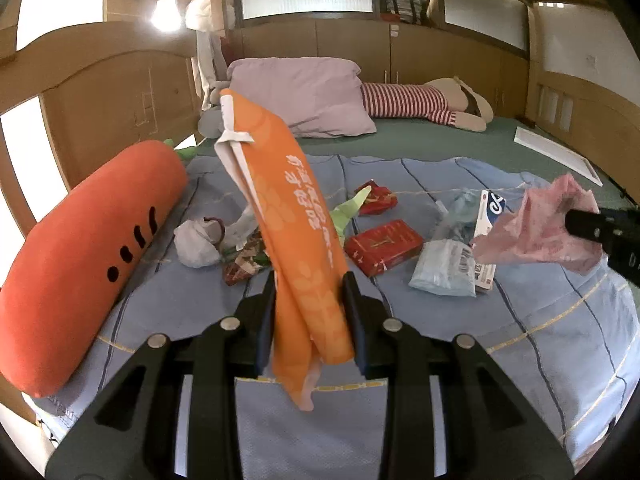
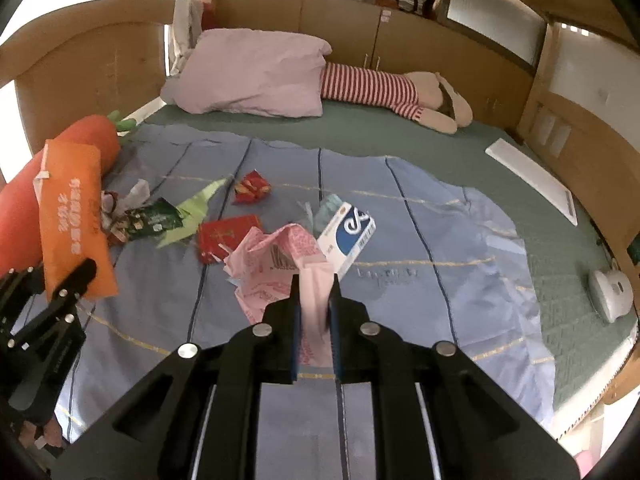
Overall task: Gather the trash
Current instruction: 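Carry the orange wrapper and pink tissue to the trash bag and release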
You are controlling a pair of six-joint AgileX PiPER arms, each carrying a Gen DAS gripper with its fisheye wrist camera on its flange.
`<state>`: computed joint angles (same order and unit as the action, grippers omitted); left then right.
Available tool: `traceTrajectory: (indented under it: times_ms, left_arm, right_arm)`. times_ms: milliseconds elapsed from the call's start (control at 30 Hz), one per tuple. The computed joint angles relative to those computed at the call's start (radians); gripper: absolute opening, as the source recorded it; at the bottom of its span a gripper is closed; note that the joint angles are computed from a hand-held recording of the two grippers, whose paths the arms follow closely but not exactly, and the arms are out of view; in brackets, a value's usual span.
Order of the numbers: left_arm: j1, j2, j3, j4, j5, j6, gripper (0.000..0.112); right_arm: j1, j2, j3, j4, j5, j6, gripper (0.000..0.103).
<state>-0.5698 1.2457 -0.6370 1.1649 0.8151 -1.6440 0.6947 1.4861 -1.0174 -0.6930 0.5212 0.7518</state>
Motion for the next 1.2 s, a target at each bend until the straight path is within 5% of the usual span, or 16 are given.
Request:
traceTrajectory:
  times_ms: [400,967,1100,1200]
  left_arm:
    - [-0.013,0.005,-0.001,0.01,-0.002,0.006,0.032]
    - [0.025,-0.044,0.02,-0.003,-0.105,0.028,0.033]
    - [-0.058,-0.169,0.052,0.029,-0.176,-0.006,0.033]
    - [-0.15,-0.245,0.05,-0.057,-0.23,0.038,0.033]
  right_arm:
    - [0.07,-0.047,0.053,-0.222,0.082,0.204,0.013]
    - [0.078,-0.05,0.056,-0.223,0.097,0.216,0.013]
    - [0.077,-0.155,0.089,-0.153,0.118,0.148,0.013]
    - [0.051,-0.37,0.153,-0.056,0.192,0.043,0.013]
